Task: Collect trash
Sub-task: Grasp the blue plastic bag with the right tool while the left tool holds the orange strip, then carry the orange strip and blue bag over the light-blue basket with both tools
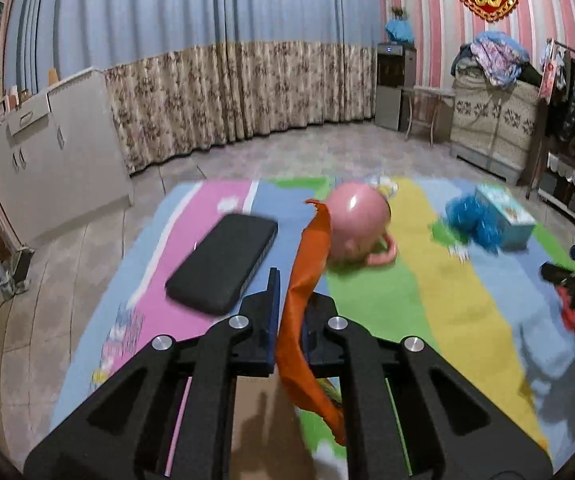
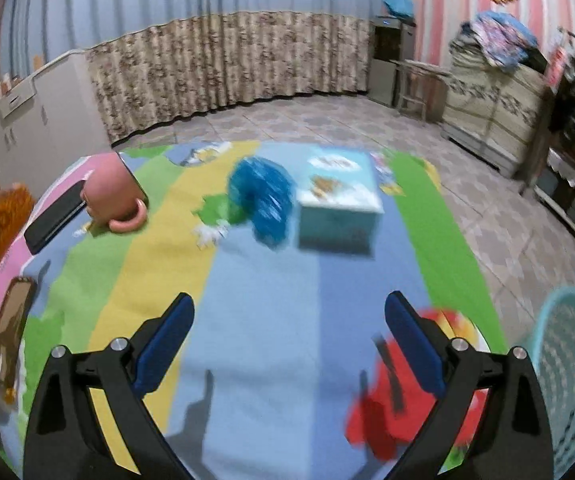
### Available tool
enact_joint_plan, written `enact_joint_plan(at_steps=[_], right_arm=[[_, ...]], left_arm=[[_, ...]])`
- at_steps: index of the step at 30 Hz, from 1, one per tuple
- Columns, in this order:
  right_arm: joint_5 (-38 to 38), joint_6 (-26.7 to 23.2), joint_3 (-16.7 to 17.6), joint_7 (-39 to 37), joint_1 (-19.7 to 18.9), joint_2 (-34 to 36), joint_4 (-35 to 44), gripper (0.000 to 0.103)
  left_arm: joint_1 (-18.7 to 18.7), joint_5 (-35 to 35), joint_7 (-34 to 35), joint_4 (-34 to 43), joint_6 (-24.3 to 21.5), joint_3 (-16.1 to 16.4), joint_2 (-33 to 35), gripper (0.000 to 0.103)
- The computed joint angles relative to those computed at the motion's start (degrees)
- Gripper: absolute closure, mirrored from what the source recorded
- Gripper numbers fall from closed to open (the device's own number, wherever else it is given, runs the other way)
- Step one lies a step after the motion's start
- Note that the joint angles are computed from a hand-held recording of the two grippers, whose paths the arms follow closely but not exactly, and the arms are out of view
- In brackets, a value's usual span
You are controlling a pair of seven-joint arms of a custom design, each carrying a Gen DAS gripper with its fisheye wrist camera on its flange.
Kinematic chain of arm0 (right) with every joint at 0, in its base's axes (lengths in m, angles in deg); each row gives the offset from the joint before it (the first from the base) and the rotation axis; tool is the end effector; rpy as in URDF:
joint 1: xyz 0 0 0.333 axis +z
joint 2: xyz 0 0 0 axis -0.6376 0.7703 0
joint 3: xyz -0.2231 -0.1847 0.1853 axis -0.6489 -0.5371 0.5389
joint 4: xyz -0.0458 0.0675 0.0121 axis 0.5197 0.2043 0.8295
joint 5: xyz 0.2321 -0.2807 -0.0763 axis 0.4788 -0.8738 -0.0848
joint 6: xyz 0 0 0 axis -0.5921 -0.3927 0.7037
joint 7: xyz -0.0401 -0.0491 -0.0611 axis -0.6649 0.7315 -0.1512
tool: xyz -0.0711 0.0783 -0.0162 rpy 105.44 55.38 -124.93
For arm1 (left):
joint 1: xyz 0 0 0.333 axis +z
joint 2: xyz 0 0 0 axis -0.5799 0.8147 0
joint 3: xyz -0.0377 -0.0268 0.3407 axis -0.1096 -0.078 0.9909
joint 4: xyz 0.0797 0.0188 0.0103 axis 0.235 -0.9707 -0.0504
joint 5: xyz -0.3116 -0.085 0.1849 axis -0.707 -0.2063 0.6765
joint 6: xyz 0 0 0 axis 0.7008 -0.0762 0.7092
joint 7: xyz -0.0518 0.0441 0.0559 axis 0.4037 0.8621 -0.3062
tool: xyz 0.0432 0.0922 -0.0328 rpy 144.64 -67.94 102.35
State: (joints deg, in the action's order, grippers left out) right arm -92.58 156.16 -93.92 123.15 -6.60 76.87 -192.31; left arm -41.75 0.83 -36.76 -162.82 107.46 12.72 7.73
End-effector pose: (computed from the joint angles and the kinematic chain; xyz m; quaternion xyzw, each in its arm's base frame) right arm 0.6146 0.2531 0.4636 -0.7189 0.5636 -0.2490 0.3216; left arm 0.5195 -0.1810 0.4840 -0.6766 0.5660 -0.2779 0.3802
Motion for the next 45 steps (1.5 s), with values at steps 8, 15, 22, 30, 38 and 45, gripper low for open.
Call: enact_joint_plan(at_steps=[8,15,22,30,38,45], right_arm=[[5.94,-8.54,5.43,-4.91,-3.31,12.85,20.55,0.016],[7.69,-18.17,6.06,-3.91,-4.2,22.78,36.85,0.024],[3.26,-21.1,4.25,-3.23,-2.99,23.33,38.12,0.077],[-2.74,-2.53,-0.65,-1.17,1.38,3.43,9.71,0.084],[-34.08,2.49,-20.87,24.25,13.51,-15.88,-9.97,0.084],[-54.94,0.67,-20.24,45.02,2.42,-25.93,-19.31,0.084]], left_arm=[[0.4,0.9,1.18,6.12,-0.75,2.1,5.34,0.096],[1.52,-2.13,1.93,8.16,0.75,4.02,7.58,0.096],[1.12,-3.23,1.93,7.49,-0.7,4.23,7.09,0.096],[-0.28,0.21,-0.65,6.05,-3.16,1.98,2.72,0.096],[-4.23,0.14,0.52,7.81,-3.68,-2.19,1.84,0.096],[-10.78,-0.6,2.07,13.35,-4.03,-4.5,7.25,0.096]])
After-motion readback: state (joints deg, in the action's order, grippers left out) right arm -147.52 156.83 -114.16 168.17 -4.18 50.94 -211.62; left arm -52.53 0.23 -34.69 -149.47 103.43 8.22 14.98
